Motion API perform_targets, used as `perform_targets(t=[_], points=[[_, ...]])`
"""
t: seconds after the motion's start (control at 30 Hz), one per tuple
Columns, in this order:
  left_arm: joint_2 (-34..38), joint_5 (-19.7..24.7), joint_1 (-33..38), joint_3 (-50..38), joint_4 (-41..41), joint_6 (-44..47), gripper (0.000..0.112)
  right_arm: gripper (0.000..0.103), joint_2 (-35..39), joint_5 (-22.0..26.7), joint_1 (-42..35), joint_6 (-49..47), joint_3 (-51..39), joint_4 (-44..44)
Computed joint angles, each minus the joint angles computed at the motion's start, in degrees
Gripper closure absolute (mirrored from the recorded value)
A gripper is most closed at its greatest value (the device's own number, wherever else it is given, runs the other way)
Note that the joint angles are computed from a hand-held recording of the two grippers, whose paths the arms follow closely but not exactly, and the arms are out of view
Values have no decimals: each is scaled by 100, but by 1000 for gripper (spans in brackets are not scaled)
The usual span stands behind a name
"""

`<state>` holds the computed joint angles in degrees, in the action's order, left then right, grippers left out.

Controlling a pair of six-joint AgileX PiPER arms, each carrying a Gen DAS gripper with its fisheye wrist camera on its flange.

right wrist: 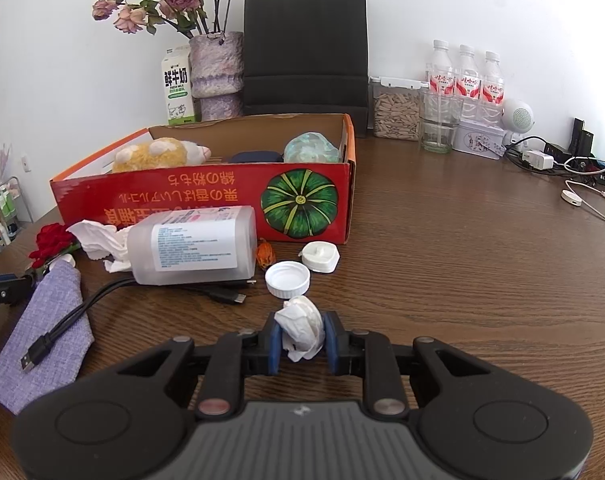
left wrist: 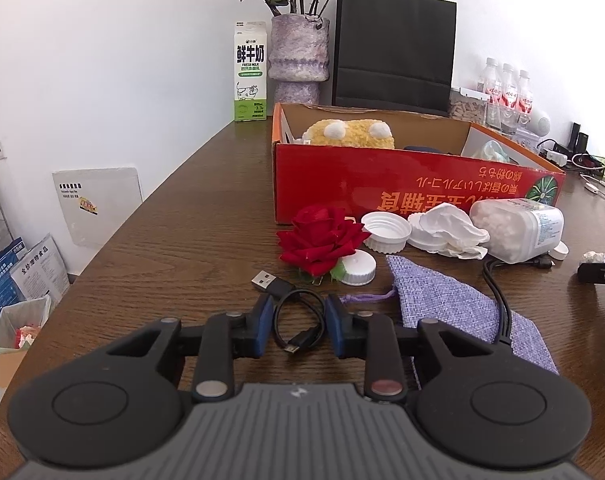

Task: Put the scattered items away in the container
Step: 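Grasp the crumpled white tissue with the right tool while the left tool grasps the black USB cable, then carry the tissue and USB cable into the box and open both tools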

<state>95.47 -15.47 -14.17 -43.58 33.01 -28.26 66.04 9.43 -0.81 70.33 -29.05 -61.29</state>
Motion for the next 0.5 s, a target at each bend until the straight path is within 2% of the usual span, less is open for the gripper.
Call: perform_targets(t=[0.13, 0.37, 0.5], points=[[-118, -122, 53, 124, -46, 8, 84, 83, -60, -165, -125, -19, 51, 41], [-373, -335, 114, 305, -258, 227, 84, 84, -309, -275, -215, 2499, 284, -2461], [-443, -399, 138, 325, -197, 175, 85, 84, -361, -193, -140, 3117, 315, -3076]])
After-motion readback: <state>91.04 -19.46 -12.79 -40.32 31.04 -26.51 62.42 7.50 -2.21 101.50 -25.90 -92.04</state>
